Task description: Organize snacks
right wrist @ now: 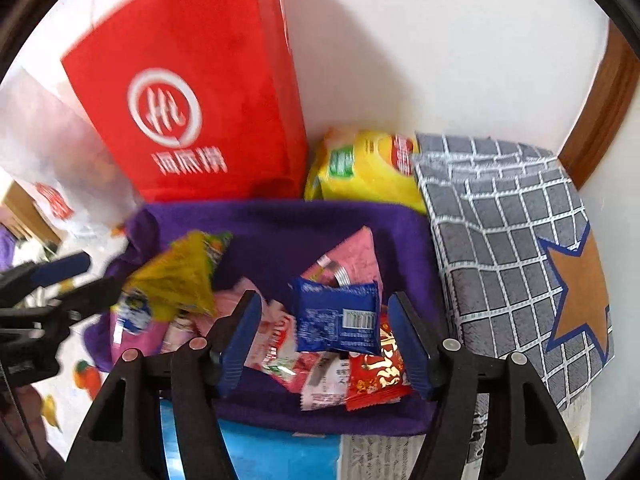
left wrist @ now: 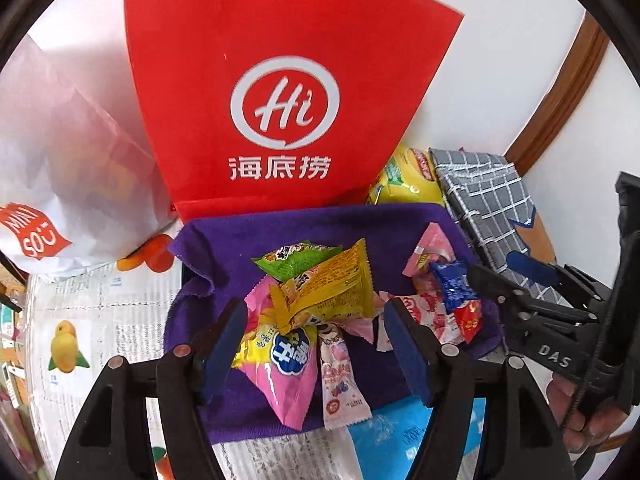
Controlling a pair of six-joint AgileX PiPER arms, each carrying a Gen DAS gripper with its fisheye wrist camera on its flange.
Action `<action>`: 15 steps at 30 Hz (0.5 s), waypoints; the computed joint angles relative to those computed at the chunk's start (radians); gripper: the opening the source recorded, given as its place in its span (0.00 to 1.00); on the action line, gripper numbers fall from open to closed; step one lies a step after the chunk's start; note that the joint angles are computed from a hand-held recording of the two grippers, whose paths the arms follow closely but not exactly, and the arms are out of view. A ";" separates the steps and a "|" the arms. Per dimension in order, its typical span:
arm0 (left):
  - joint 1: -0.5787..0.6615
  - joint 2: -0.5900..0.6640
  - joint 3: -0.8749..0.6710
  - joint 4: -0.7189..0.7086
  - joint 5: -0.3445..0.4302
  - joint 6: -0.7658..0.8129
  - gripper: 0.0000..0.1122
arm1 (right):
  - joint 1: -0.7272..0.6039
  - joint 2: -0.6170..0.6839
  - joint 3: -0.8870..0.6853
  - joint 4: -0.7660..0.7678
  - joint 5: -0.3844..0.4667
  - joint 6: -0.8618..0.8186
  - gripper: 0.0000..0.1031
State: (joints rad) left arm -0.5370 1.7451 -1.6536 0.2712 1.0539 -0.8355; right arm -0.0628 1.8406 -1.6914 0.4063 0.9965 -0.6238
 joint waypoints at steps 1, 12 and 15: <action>-0.008 -0.010 -0.001 0.011 0.007 -0.009 0.62 | -0.010 -0.024 0.018 0.023 -0.007 -0.020 0.66; -0.178 -0.086 -0.057 0.209 0.146 -0.158 0.68 | -0.109 -0.217 0.147 0.078 0.016 -0.058 0.66; -0.238 -0.130 -0.025 0.236 0.161 -0.205 0.68 | -0.142 -0.305 0.222 0.090 0.014 -0.084 0.69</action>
